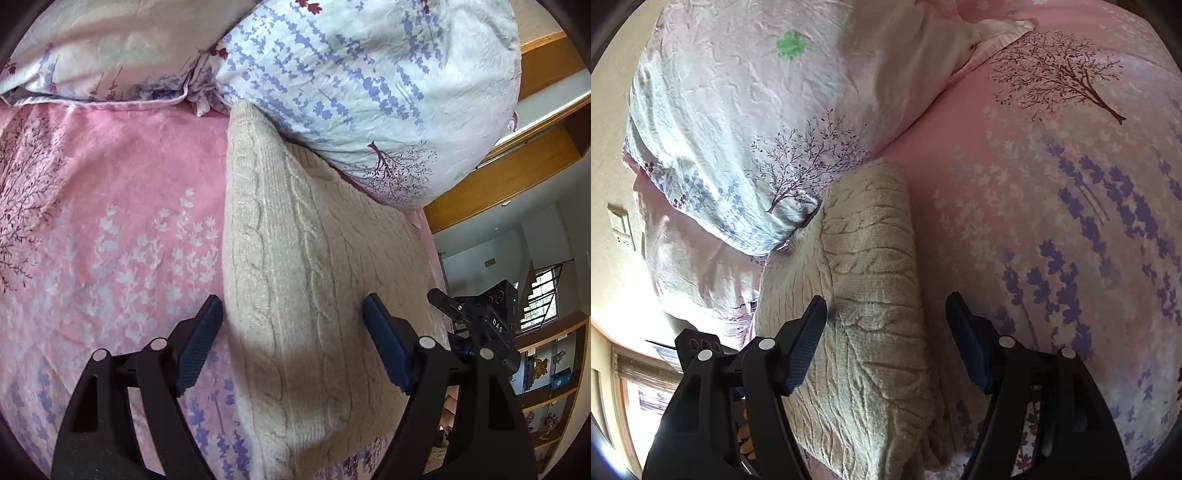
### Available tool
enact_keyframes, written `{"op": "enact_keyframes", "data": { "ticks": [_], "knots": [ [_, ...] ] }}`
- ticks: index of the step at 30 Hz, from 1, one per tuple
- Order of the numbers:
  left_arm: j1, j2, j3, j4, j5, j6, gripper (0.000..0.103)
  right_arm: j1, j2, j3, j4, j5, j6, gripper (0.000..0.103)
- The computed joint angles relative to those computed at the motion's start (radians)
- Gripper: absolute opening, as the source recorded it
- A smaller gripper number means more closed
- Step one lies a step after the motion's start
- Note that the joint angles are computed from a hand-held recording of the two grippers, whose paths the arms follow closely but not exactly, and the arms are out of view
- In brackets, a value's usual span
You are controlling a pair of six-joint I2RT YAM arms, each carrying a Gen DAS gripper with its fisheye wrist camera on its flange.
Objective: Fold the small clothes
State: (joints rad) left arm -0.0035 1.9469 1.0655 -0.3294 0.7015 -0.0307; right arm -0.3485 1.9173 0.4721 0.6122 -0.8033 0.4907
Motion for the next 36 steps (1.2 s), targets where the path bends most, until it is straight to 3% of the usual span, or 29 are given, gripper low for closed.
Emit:
{"op": "enact_keyframes", "data": {
  "ticks": [2,5,8,10,13,19,24,27,30,33,36],
  "knots": [
    [-0.011,0.006,0.003,0.005,0.012,-0.006,0.078,0.009,0.046,0.023,0.015,-0.054,0.008,0.056],
    [-0.036,0.01,-0.01,0.053,0.004,-0.046,0.074,0.024,0.076,0.014,0.084,-0.058,0.016,0.047],
    [-0.007,0.025,-0.009,0.06,0.054,-0.058,0.058,0.023,0.123,-0.003,0.192,-0.096,0.063,0.035],
    [0.023,0.029,-0.012,0.063,0.099,-0.045,0.043,0.032,0.114,-0.034,0.252,-0.084,0.078,0.032],
    [0.075,0.021,-0.004,-0.003,0.153,0.022,0.037,0.071,0.04,-0.096,0.33,-0.049,0.113,0.03],
    [0.257,-0.054,0.01,-0.209,0.2,0.258,0.036,0.314,-0.136,-0.124,0.303,0.131,0.116,0.028],
    [0.452,0.017,0.148,-0.419,0.206,0.44,0.038,0.522,-0.039,-0.004,0.314,0.269,0.129,0.027],
    [0.503,0.133,0.247,-0.485,0.161,0.461,0.041,0.587,0.061,0.089,0.25,0.349,0.123,0.028],
    [0.529,0.237,0.326,-0.554,0.212,0.47,0.046,0.553,0.12,0.108,0.268,0.279,0.167,0.034],
    [0.532,0.136,0.247,-0.463,0.182,0.454,0.047,0.514,0.054,0.069,0.23,0.265,0.15,0.039],
    [0.553,-0.051,0.065,-0.238,0.162,0.41,0.046,0.473,0.006,0.017,0.304,0.262,0.182,0.04]
  ]
}}
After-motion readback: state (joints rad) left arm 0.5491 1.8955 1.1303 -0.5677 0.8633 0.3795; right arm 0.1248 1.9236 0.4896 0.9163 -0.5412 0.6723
